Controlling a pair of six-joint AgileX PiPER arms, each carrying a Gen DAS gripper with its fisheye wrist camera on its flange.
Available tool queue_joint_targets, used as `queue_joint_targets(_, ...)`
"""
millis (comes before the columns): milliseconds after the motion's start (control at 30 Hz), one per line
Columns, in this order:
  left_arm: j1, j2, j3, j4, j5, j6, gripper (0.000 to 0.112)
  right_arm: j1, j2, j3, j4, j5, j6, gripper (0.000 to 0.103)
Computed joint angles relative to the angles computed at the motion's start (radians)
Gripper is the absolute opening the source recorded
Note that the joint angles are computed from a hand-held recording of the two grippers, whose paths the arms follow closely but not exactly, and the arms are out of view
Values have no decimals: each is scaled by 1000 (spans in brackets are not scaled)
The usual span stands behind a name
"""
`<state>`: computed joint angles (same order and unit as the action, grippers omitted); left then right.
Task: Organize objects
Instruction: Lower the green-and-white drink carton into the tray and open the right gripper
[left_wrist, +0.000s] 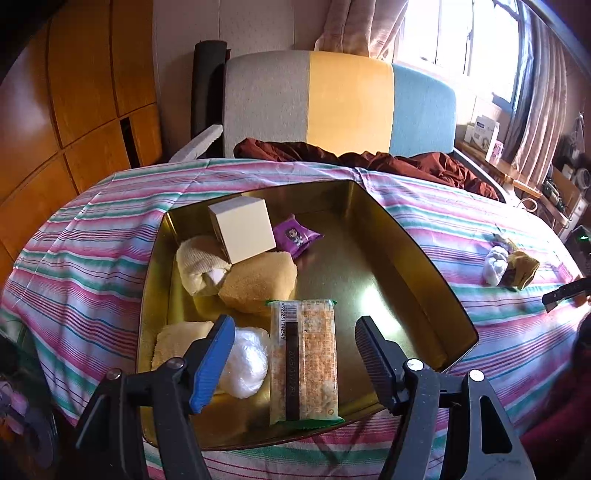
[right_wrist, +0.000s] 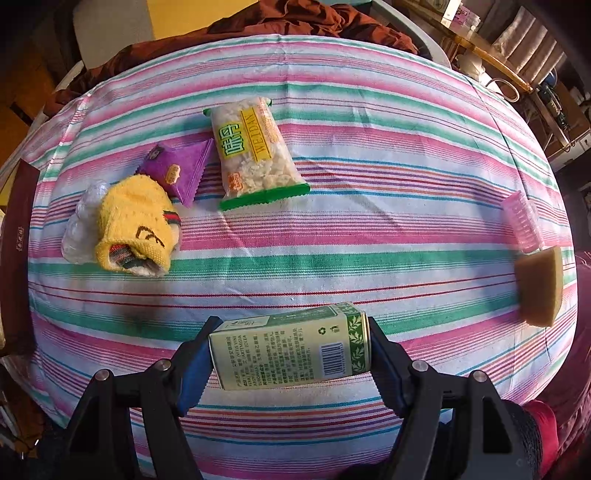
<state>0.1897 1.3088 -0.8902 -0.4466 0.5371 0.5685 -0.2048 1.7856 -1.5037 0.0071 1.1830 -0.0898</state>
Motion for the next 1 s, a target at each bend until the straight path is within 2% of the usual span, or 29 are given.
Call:
queue_joint_targets(100,25,-9,2,-27,5,29,71,15,-47,23,29,-27,8,76)
queue_joint_targets(233,58,-17,8,-54,14,55,71,102,-98,21,44,-48,36,76)
queue_joint_targets(400,99,-27,20,-82,24,86,71,285,-141,-51,104,-56,12,76)
queue_joint_targets(467,122,-27,21,-95,27,94,71,401,-132,-93,111,-64,26,76)
queue_joint_targets(733,233,-18,3,-154,41,130,72,728,44,-298,149,-66,-5,76)
queue_joint_targets(1000,337,23,-15,-187,63,161,72,871,235,-405,92,-43,-3,76)
